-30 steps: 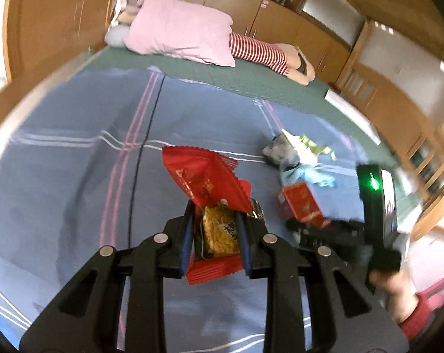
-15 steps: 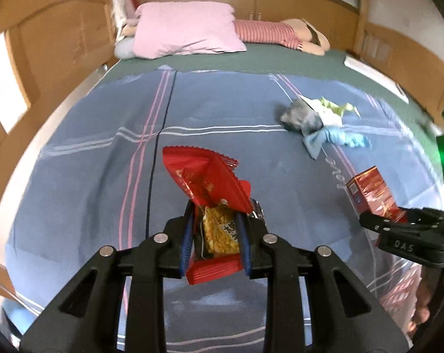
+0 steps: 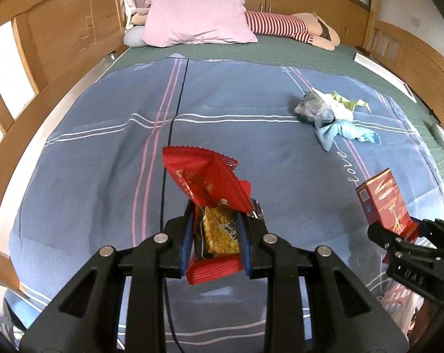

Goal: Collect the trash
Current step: 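Lift the red wrapper and red box and carry them toward the trash bag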

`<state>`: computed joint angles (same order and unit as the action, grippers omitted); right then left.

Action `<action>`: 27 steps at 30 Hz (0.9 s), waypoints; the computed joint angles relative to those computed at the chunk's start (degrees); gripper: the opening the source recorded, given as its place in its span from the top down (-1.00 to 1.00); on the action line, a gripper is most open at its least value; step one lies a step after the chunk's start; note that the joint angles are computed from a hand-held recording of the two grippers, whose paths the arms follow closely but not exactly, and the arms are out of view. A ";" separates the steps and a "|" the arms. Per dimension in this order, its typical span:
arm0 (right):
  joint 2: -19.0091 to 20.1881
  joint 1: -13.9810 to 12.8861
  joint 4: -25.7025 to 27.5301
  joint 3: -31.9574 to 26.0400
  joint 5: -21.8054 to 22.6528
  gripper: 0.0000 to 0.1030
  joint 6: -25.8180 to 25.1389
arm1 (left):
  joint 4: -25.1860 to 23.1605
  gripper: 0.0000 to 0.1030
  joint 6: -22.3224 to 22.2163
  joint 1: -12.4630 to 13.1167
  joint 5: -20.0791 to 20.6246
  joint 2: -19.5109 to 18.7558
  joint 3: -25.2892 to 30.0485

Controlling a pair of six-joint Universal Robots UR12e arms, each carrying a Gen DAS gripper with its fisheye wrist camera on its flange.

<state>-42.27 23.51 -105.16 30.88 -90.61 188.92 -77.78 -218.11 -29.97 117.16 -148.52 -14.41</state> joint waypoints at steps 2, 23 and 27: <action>-0.09 0.16 0.09 0.19 -0.27 -0.16 0.00 | 0.24 0.47 0.14 0.04 -0.03 0.23 -0.36; -2.24 -0.29 -4.00 4.15 1.17 -0.16 2.67 | 1.93 0.47 2.20 -0.06 -1.02 0.65 -1.30; -7.74 -1.65 -11.96 12.48 2.76 -0.16 4.19 | 8.36 0.47 3.47 0.25 -4.80 2.69 -5.69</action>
